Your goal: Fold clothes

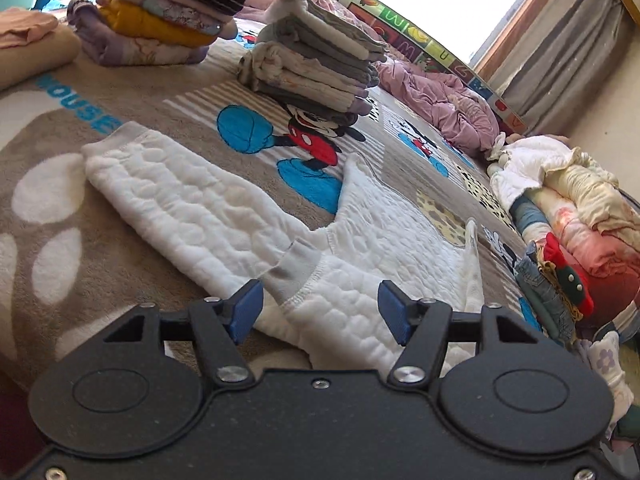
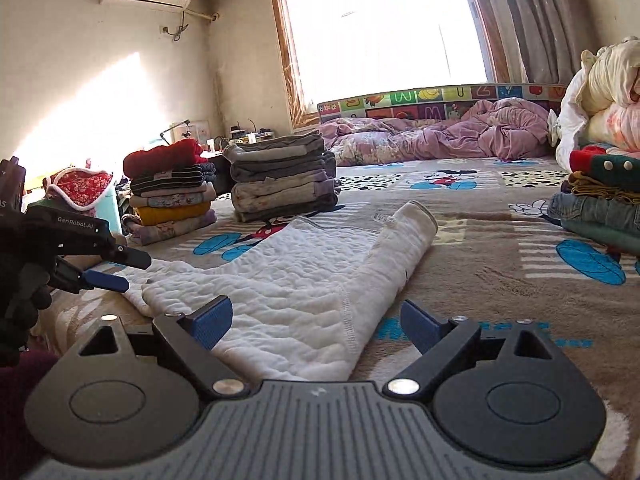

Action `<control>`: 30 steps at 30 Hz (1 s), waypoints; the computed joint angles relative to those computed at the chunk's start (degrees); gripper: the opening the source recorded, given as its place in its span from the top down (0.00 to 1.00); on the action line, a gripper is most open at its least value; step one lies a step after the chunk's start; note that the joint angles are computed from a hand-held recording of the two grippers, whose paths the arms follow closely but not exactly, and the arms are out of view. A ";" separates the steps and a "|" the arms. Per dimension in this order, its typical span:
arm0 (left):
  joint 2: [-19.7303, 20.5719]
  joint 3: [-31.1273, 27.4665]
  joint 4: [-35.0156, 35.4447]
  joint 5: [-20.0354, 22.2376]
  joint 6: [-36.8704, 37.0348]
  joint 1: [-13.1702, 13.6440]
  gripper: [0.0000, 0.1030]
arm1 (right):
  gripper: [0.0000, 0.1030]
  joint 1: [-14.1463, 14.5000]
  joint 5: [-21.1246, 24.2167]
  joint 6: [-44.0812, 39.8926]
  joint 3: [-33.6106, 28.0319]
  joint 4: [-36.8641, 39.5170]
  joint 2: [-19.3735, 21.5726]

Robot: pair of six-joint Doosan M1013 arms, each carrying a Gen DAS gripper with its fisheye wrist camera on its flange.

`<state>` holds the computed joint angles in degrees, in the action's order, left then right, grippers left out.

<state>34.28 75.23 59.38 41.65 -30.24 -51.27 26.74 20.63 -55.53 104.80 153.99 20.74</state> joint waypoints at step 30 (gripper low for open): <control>10.10 -20.81 6.37 -3.47 28.57 -0.56 0.94 | 0.35 -12.74 25.21 76.89 -21.60 -29.28 19.18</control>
<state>44.38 54.42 65.74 38.18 -1.67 -51.84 14.00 45.84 21.36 83.21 124.71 39.92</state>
